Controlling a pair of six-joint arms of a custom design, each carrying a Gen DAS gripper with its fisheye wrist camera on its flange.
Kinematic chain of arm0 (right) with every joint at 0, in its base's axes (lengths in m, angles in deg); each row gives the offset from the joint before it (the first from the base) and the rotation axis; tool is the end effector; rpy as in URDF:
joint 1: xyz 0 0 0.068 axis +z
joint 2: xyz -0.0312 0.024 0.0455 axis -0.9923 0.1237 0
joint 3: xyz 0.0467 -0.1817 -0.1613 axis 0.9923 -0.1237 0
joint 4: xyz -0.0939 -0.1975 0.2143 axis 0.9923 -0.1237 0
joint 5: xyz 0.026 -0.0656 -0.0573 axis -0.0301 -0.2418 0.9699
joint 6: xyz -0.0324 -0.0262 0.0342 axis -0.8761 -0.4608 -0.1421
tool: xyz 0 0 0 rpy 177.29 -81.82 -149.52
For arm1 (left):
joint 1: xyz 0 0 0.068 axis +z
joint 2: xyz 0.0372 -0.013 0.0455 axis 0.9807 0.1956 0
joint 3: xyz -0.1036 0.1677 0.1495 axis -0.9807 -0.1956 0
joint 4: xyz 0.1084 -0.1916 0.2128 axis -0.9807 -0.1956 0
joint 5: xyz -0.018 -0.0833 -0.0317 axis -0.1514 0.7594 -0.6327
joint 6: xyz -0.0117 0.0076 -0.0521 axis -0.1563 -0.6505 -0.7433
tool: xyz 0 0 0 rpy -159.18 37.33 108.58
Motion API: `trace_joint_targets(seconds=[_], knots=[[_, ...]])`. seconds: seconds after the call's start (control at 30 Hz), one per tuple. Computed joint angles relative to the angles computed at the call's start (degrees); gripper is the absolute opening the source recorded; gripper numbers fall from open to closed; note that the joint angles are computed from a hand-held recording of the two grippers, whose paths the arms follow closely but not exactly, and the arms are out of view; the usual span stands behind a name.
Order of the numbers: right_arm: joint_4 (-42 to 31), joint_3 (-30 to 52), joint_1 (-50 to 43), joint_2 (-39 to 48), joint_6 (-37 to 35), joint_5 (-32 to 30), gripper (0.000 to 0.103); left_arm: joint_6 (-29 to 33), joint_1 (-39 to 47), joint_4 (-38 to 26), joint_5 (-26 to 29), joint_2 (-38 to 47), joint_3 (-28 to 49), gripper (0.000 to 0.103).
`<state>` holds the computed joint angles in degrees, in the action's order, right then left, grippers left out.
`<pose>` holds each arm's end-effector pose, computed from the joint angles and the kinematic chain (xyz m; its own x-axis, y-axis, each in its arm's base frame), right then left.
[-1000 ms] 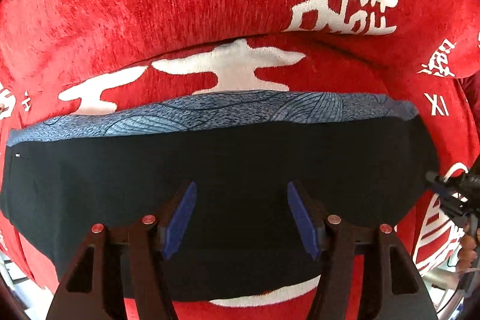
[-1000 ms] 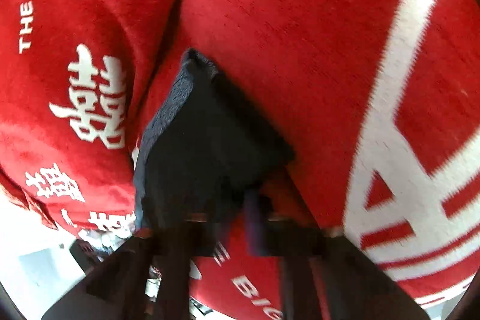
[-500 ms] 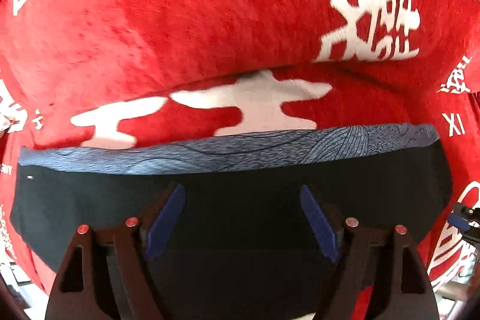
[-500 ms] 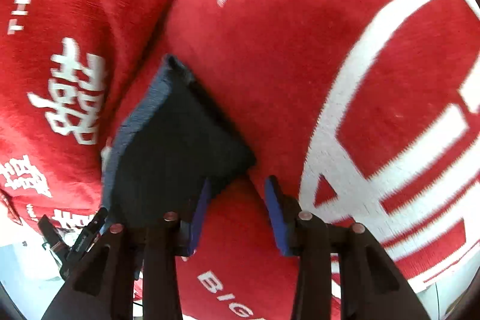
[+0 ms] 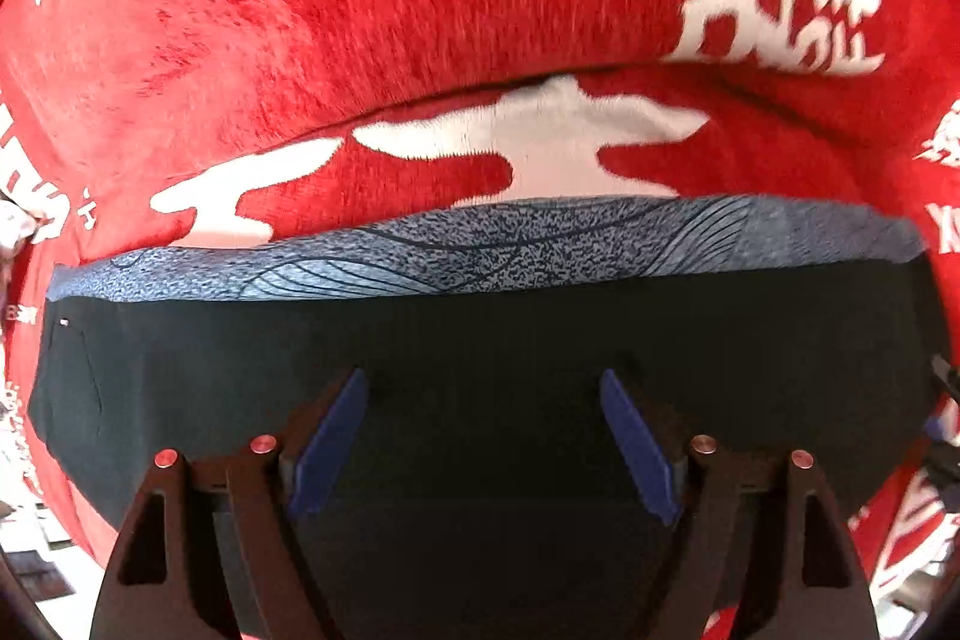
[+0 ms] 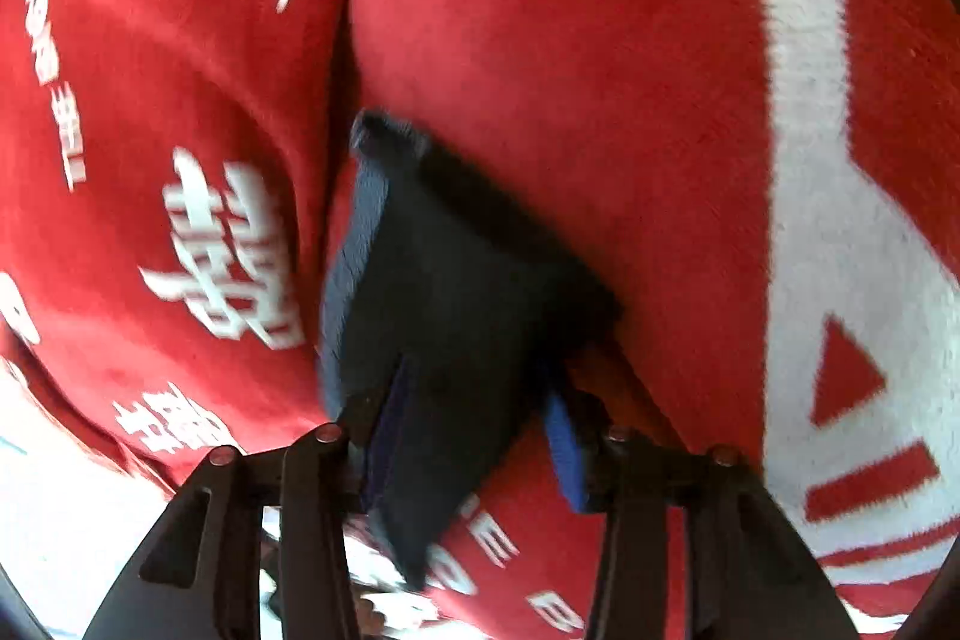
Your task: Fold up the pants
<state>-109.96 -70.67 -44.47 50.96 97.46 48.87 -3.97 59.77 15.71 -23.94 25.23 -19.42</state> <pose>0.1256 0.1038 0.1453 -0.4902 0.8154 0.3080 0.6681 0.1246 0.7336 0.2233 -0.0716 0.2244 -0.9684 0.1503 -0.1991 0.1330 0.9863 0.0978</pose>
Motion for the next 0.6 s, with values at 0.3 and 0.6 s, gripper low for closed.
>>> trace_joint_targets(seconds=[0.3,0.6], knots=[[-3.3,15.2,-7.4,19.8,-17.8,-7.2,0.009,-0.7,0.8,4.0,-2.2,2.2,-0.6,0.095],[-22.1,19.2,1.3,14.9,-8.2,-1.4,0.052,15.6,18.4,-1.8,0.8,-5.8,0.2,0.095]])
